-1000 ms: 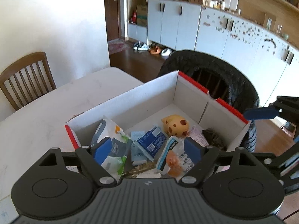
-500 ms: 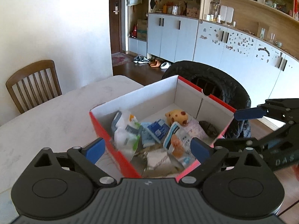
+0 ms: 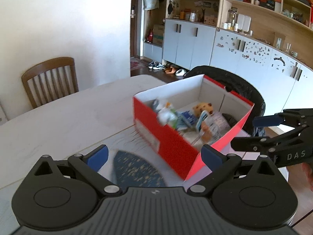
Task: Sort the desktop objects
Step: 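Lift both open tools out of the shoebox and move to the remaining items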
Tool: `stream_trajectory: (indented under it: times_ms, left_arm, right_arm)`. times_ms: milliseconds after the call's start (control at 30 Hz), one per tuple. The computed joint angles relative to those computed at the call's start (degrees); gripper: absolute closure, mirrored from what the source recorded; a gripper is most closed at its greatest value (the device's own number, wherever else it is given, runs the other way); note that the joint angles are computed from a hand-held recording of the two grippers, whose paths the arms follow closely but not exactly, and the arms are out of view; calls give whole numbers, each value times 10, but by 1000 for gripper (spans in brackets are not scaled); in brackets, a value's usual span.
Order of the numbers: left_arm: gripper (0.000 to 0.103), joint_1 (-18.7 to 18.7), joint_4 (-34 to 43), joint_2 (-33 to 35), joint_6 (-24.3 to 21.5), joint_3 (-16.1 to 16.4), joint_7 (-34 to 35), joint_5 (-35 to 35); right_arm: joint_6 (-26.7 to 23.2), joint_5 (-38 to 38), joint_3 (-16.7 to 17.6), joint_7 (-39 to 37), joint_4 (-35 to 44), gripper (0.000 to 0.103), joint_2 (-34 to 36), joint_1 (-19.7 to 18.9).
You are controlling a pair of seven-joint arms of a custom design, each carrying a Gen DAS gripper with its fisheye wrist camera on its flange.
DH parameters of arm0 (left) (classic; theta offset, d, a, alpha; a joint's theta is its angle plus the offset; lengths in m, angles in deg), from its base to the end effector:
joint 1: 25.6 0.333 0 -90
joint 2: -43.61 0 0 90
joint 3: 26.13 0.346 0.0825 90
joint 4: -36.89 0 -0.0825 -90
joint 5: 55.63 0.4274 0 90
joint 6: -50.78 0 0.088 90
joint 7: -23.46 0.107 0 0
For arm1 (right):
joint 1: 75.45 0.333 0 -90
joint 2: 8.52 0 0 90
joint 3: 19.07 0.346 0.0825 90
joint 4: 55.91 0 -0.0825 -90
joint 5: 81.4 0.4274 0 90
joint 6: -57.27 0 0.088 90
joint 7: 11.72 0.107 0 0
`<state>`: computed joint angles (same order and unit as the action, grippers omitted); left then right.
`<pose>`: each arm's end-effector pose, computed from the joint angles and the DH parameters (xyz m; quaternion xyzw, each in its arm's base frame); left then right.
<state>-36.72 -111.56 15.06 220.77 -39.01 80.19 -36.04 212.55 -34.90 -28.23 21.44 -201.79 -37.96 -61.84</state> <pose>0.4061 -0.2148 0.5219 -0.5816 0.6909 -0.3439 0.2572 0.4547 0.0046 0.5154 -0.7610 0.4909 -0.1730 0.3873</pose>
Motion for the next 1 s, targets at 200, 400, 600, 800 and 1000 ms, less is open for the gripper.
stream_trajectory:
  times_ms: [200,400,600,800,1000]
  left_arm:
    - [1,-34,-56,-62,-24,54,51,-31]
    - [1,-43,-102,-122,-48,90,104,-62]
    - [1,-39,-142,-177,-70,113,141,-92]
    - [1,-28,-180,-231,-94,129,181,-107]
    - [1,-4,-208,-264,-113,138,209,-122]
  right_arm:
    - [17,-25,44,62,-32,16,-27,8]
    - [30,-58,67,118,-57,16,-48,35]
    - [33,-87,83,175,-65,16,-56,61]
    - [38,-111,97,222,-66,16,-49,83]
    - [48,-134,112,257,-60,16,-25,102]
